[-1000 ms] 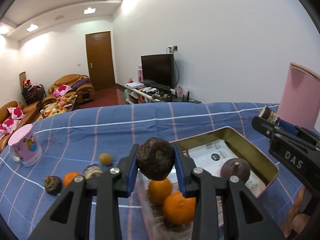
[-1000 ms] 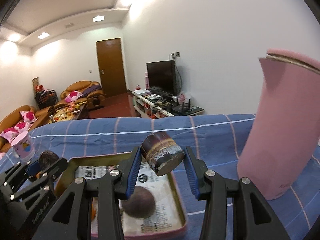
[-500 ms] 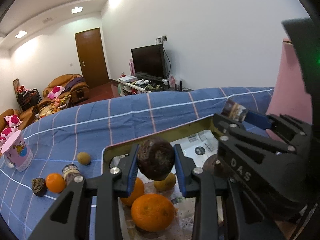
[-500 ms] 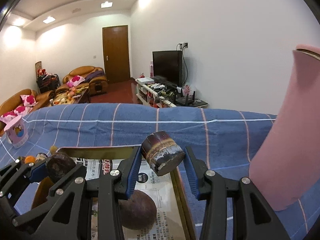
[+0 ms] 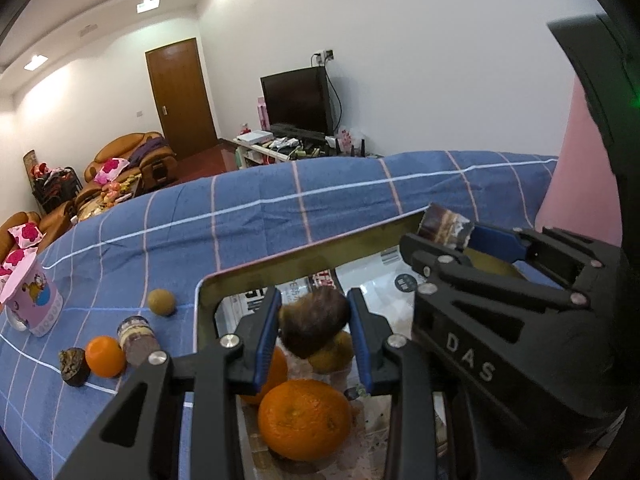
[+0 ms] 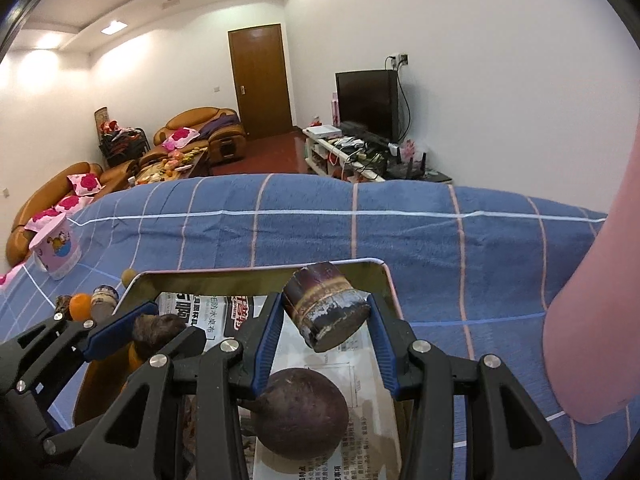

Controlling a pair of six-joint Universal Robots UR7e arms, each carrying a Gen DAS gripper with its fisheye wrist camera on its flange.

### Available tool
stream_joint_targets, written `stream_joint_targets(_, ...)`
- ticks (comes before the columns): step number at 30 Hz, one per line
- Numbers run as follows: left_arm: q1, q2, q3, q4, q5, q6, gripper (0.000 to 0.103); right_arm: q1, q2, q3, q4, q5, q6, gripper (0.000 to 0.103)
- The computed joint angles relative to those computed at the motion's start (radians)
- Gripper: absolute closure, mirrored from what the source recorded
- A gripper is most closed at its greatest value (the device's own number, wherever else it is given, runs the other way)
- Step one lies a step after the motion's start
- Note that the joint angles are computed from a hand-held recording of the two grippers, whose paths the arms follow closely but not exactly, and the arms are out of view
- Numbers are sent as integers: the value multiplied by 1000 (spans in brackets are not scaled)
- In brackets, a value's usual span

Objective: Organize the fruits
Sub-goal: 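Drop the can into the tin with the right tool while the left releases the fruit, then withdraw both open tools from the tin toward the remaining items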

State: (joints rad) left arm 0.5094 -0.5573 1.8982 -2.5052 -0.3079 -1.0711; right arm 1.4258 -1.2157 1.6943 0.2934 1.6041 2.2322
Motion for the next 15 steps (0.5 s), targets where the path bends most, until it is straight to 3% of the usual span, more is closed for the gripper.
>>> stream_joint_targets(4, -3, 2, -4, 17, 9, -9, 62, -9, 6, -14, 28, -22, 18, 56)
stream_joint_targets(6, -5, -5, -8, 84, 19, -62, 38, -17, 9, -24, 54, -40, 29, 42)
stream_joint_targets(8, -11, -13, -11, 165, 37, -142, 20, -24, 9, -25, 72, -66, 35, 31)
stream_joint_targets(11, -20, -26, -15, 295, 64, -268, 11, -30, -4, -10, 67, -95, 35, 30)
stream_joint_targets(12, -22, -28, -12, 292, 68, -272, 2, -32, -9, -5, 62, -99, 35, 30)
stream_joint_targets(15, -36, -32, 18, 247, 99, -268, 0, -41, -46, 32, 12, -123, 47, 30)
